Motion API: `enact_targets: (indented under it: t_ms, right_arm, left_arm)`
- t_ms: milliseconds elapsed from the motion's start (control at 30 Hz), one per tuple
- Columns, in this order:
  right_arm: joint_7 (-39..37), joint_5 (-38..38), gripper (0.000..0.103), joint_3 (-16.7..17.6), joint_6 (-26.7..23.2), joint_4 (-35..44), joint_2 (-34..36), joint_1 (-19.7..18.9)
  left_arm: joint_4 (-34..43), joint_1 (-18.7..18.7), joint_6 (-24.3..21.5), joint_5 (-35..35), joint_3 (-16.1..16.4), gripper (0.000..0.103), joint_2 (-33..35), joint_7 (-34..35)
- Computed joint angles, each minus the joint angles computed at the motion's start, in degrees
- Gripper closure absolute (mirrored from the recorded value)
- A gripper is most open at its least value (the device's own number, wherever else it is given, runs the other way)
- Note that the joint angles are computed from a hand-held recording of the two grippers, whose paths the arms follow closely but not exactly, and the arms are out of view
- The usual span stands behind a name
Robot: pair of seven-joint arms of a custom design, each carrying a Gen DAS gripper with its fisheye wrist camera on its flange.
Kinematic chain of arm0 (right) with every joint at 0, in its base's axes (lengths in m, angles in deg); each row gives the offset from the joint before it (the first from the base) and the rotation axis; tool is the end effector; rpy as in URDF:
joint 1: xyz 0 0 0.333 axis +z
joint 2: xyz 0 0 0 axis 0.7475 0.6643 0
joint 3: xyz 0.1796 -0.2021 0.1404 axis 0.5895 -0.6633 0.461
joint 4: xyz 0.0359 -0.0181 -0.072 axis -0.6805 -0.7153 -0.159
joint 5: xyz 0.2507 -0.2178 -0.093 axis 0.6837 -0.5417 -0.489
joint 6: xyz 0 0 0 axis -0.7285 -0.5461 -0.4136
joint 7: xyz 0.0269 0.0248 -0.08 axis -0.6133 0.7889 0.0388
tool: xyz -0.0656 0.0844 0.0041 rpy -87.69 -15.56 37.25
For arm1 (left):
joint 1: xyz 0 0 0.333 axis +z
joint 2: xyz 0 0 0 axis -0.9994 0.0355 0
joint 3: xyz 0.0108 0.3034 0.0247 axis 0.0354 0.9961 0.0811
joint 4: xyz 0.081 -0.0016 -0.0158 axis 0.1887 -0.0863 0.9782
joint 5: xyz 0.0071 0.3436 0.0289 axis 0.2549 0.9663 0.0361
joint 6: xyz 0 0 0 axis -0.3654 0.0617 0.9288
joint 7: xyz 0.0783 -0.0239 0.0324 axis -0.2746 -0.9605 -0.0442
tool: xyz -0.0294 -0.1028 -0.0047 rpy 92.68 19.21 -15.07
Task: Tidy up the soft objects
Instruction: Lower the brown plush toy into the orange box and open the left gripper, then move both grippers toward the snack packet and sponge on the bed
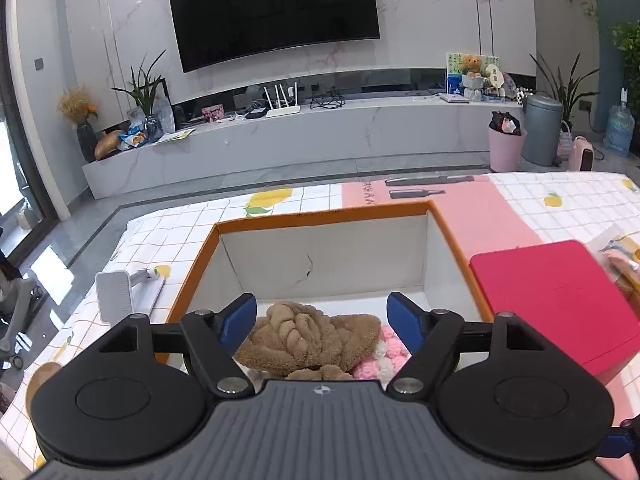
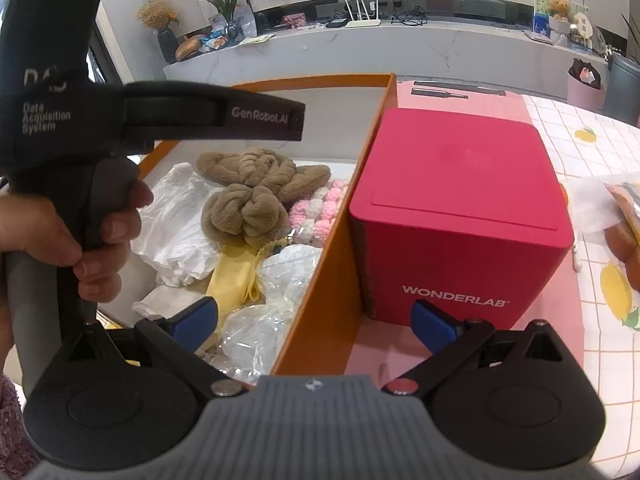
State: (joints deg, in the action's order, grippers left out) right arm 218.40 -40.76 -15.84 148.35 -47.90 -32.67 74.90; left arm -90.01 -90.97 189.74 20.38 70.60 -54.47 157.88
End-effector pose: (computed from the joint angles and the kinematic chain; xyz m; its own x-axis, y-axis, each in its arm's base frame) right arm 0.5910 0.2725 0.3529 0.0574 -0.9711 -0.2316 -0.7540 0.1099 -0.6476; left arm 0.6563 -0.0899 0.3885 -0.2866 -0.9471 -0.1445 -0.5262 0.2817 -0.8024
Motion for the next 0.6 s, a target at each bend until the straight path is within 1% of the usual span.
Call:
enact_targets:
  t_ms: [67, 133, 200, 233, 267, 300, 333, 367, 400, 433, 500, 600]
  right_arm:
    - [0.5, -0.2, 0.003, -0.7, 0.5, -0.5, -0.4, 0.7]
    - [1.0, -0.7, 0.003, -1.8, 1.2, -1.4, -1.0, 1.4]
    - [1.6, -1.4, 0.002, -3.0, 1.4, -2.2, -1.9, 2.5]
    - [2.2, -1.9, 0.002, -4.0, 1.6, -2.7, -2.3, 3.3]
    - [2.8, -2.3, 0.003, -4.9, 1.7, -3.1, -2.7, 4.0]
    - [3.6, -2.9, 0.002, -5.9, 1.8, -3.7, -3.3, 4.8]
    - [4.4, -3.5, 0.002, -6.9, 1.8, -4.2, -3.9, 5.6]
    - [5.0, -4.1, 0.003, -7.6, 1.7, -4.8, -4.5, 6.1]
    - [5.5, -4.8, 0.003, -8.0, 1.4, -5.5, -5.3, 6.4]
    - [6.4, -6.0, 0.003, -9.1, 1.3, -6.3, -6.2, 7.3]
    - [9.8, -9.7, 0.003, -12.8, 0.9, -8.0, -8.1, 10.3]
    - [17.3, -18.1, 0.003, -20.3, 0.5, -11.2, -12.1, 16.3]
  left_arm:
    - [-0.7, 1.3, 0.0, -0.2, -1.5, 0.016, -0.8, -0.1]
    - [-1.0, 1.2, -1.4, -0.2, -1.4, 0.016, -1.6, -0.2]
    - [-2.3, 1.3, -1.1, -0.2, -1.6, 0.016, -2.6, -0.2]
    - [-2.9, 1.9, -0.7, -0.1, -2.3, 0.016, -3.1, 0.1]
    - [-3.6, 2.8, -0.3, 0.0, -3.4, 0.016, -3.6, 0.4]
    - [-4.3, 4.4, -0.1, 0.2, -5.2, 0.016, -4.1, 0.8]
    - [-5.1, 6.9, -0.1, 0.3, -8.1, 0.016, -4.6, 1.3]
    - [-5.8, 8.4, -0.1, 0.3, -9.9, 0.016, -5.2, 1.4]
    - [-6.6, 9.0, 0.1, 0.2, -10.7, 0.016, -5.8, 1.5]
    - [-7.5, 9.4, 0.5, 0.2, -11.3, 0.016, -6.6, 1.5]
    - [-9.3, 11.0, 1.6, 0.4, -13.4, 0.016, -8.0, 1.4]
    - [-12.1, 15.6, 2.6, 1.5, -19.0, 0.016, -10.3, 0.6]
